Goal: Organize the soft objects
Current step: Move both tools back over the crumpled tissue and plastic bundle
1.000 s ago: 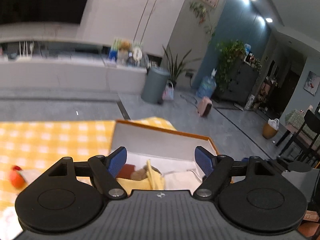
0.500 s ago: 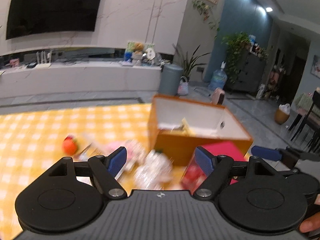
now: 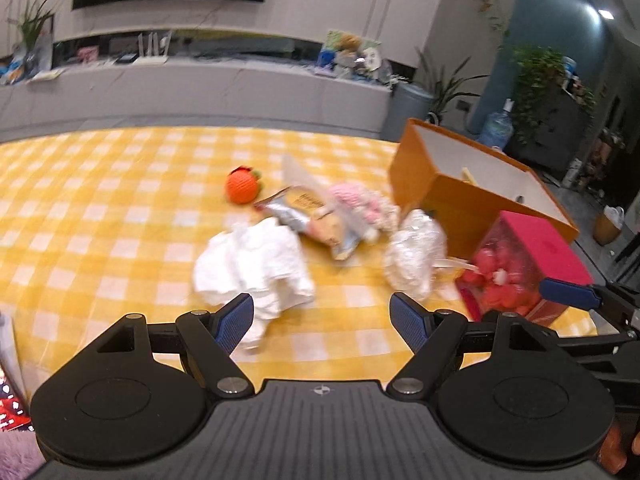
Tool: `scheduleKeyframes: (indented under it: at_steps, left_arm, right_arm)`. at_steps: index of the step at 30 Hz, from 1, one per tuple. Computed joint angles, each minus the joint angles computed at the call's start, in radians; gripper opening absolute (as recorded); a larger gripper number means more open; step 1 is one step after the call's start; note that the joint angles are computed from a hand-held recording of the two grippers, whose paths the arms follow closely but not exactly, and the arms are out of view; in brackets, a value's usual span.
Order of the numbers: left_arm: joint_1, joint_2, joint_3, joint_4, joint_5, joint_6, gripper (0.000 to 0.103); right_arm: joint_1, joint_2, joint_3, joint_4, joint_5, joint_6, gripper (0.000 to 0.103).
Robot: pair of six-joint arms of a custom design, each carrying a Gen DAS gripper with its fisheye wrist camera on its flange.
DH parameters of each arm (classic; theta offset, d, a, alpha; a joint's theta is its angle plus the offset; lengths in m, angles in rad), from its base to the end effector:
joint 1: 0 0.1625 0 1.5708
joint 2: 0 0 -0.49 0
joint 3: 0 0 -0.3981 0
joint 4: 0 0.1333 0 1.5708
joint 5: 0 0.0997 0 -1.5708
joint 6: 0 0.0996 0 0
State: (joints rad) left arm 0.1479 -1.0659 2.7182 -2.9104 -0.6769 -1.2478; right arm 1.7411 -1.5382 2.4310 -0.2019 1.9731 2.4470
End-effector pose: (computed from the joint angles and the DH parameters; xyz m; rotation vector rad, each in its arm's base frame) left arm -0.2461 -0.2499 0.1045 0.3975 2.4173 -1.0487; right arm 0.1392 -0.2528 0.2070 0.7880 -2.2507 0.9537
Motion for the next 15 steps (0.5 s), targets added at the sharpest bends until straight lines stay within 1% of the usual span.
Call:
scheduleKeyframes:
  at_steps: [3, 7, 10, 13, 15]
  left_arm:
    - [0.022, -0.021, 0.011, 0.007, 0.014, 0.001, 0.091]
    - [0.065, -0.015, 0.018, -0.066, 0.021, 0.066, 0.091]
    - [0.104, 0.009, 0.019, -0.124, 0.025, 0.101, 0.091]
    - [0.146, 0.031, 0.03, -0.216, -0.002, 0.122, 0.091]
    - [0.167, 0.035, 0.033, -0.249, -0.021, 0.129, 0.091]
  right_arm:
    - [0.013, 0.042, -0.013, -0.011, 0.018, -0.007, 0.086]
    - [0.021, 0.103, -0.04, -0.023, 0.038, -0.018, 0.083]
    - [0.02, 0.146, -0.064, -0.024, 0.048, -0.02, 0.082]
    - [0.019, 0.188, -0.084, -0.029, 0.062, -0.02, 0.081]
    - [0.012, 0.216, -0.098, -0.032, 0.065, -0.022, 0.08]
